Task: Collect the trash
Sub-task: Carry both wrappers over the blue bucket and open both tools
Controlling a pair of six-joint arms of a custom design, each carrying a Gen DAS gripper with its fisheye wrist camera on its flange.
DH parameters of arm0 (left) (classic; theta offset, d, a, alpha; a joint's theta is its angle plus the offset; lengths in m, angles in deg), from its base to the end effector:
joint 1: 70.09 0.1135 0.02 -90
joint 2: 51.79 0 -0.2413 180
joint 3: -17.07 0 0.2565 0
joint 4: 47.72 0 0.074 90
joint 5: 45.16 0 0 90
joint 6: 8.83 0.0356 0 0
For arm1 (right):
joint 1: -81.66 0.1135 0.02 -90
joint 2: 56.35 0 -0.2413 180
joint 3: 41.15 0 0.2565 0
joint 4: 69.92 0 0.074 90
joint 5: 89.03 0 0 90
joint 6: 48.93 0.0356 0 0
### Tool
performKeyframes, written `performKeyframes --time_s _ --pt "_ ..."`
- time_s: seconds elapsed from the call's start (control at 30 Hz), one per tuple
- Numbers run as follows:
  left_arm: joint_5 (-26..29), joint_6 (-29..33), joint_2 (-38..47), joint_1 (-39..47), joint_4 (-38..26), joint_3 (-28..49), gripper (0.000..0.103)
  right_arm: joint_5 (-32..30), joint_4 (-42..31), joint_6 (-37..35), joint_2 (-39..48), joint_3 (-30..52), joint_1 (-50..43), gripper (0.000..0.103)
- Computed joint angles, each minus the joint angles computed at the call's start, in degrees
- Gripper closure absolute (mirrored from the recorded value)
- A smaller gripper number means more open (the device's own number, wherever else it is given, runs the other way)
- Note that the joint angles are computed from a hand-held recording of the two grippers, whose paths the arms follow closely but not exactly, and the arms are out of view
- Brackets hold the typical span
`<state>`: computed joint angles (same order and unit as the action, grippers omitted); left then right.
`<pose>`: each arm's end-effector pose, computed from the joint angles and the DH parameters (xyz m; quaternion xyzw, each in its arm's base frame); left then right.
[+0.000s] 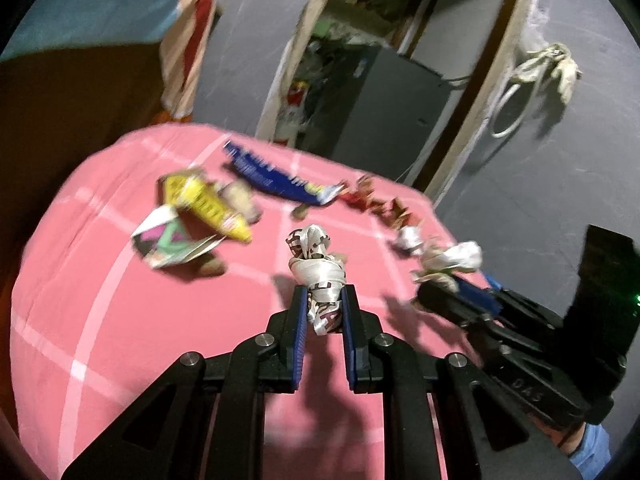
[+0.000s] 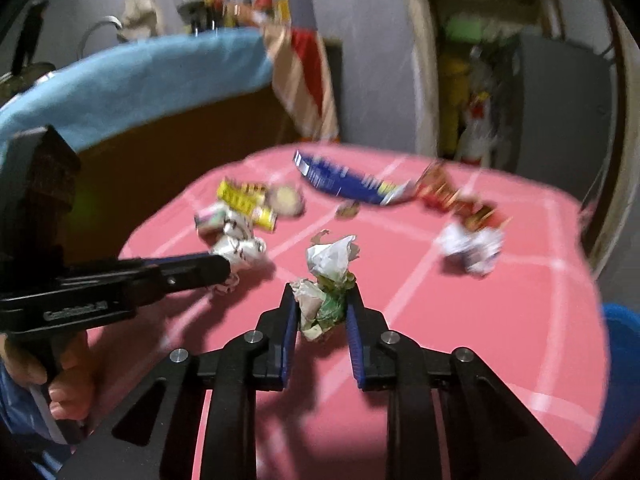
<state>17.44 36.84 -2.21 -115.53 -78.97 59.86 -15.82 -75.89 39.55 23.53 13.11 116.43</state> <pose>0.1530 -0.1320 0.2018 -0.0953 0.8743 -0.1495 0.4518 0.2413 0.1801 0.1835 -0.3366 0.7984 0.2602 0.4261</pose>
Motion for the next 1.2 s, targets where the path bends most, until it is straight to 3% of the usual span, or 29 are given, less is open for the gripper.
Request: performKeyframes --time_s 0.1,0.27,0.47,0.57,0.7,0.83,1.1,1.2 --pt "-3.22 3.28 5.81 -2.85 6.03 3.05 0.09 2.05 4.58 -0.54 -6.71 -5.32 -2.5 0.083" --pt "-3.7 9.2 19.13 -5.05 19.91 9.67 0.09 2.78 5.98 -4.36 -16.41 -9.55 -10.61 0.083" --pt "-1.81 14.17 36.78 -5.49 32.55 21.4 0.09 -1.06 10.18 -8.04 -19.05 -10.99 -24.1 0.083" --pt "-0.43 15.18 45.07 -5.46 35.27 28.71 0.09 -4.57 13.77 -7.65 -18.12 -11.94 -31.29 0.082" --pt "0.3 15.79 54.88 -6.51 34.36 39.38 0.09 -6.91 18.02 -6.4 -13.65 -11.85 -38.69 0.08" --pt "2.31 16.6 62.44 -6.88 29.65 49.19 0.09 -8.88 19.0 -5.86 -8.25 -10.57 -43.67 0.08" --pt "10.89 14.55 75.56 -5.22 11.85 68.37 0.089 -11.25 11.95 -4.32 -0.12 -4.9 -48.64 0.079" --pt "13.69 13.73 79.03 -4.36 8.28 72.36 0.089 -11.9 8.9 -3.69 2.47 -2.47 -49.44 0.076"
